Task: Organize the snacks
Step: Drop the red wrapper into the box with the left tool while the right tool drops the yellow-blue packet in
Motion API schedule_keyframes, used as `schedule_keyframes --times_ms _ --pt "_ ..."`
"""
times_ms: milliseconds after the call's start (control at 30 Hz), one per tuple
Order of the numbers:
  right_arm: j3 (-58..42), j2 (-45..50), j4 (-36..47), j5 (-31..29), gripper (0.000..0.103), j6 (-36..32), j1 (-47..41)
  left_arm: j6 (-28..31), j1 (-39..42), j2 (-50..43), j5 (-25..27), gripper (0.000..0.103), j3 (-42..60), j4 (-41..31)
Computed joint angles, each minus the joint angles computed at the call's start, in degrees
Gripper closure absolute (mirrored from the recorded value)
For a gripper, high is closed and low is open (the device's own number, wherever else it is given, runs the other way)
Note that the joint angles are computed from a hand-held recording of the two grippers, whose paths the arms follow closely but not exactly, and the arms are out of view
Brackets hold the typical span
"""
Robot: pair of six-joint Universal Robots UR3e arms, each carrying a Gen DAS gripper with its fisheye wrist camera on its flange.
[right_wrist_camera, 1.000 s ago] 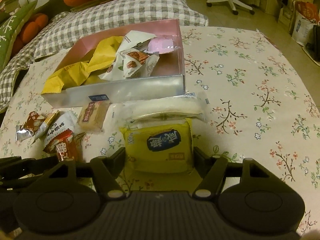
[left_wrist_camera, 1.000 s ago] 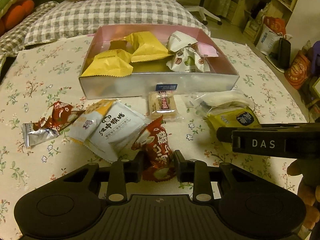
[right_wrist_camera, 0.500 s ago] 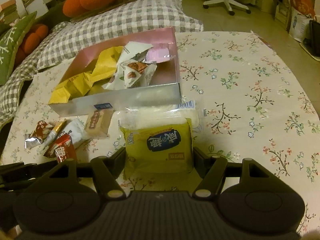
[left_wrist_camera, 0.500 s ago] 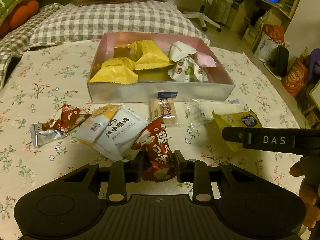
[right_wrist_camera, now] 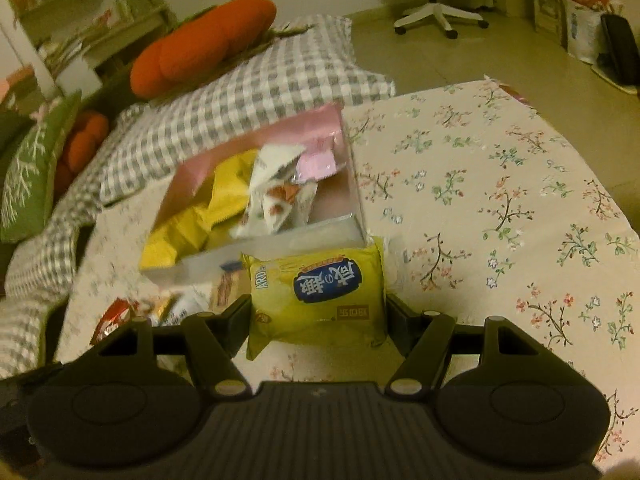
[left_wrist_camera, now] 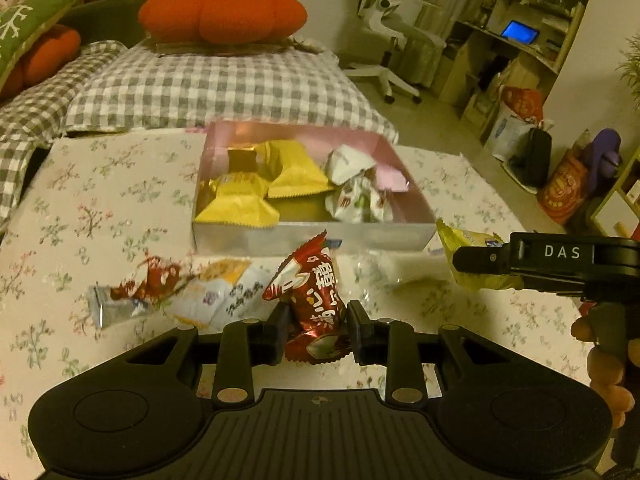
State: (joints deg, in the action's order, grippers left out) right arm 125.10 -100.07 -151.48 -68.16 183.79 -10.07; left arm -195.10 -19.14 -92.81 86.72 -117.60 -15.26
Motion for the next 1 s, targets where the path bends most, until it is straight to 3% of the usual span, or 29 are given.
schedule_keyframes --times_ms 233,600,1000 --pt "-3.54 3.52 -1.28 6.82 0.037 2.77 -2.77 1.08 3.95 -4.06 -5.06 0.075 8.66 -5.87" --pt "-15.38 19.92 -4.86 5.82 0.037 6.78 1.37 2.12 4.03 -19.27 -3.91 0.075 26.34 -11.04" --pt "-20.37 28.14 -7.50 8.85 0.037 7.50 2.03 2.96 3.44 -30.21 -1.22 0.074 38.31 -13.54"
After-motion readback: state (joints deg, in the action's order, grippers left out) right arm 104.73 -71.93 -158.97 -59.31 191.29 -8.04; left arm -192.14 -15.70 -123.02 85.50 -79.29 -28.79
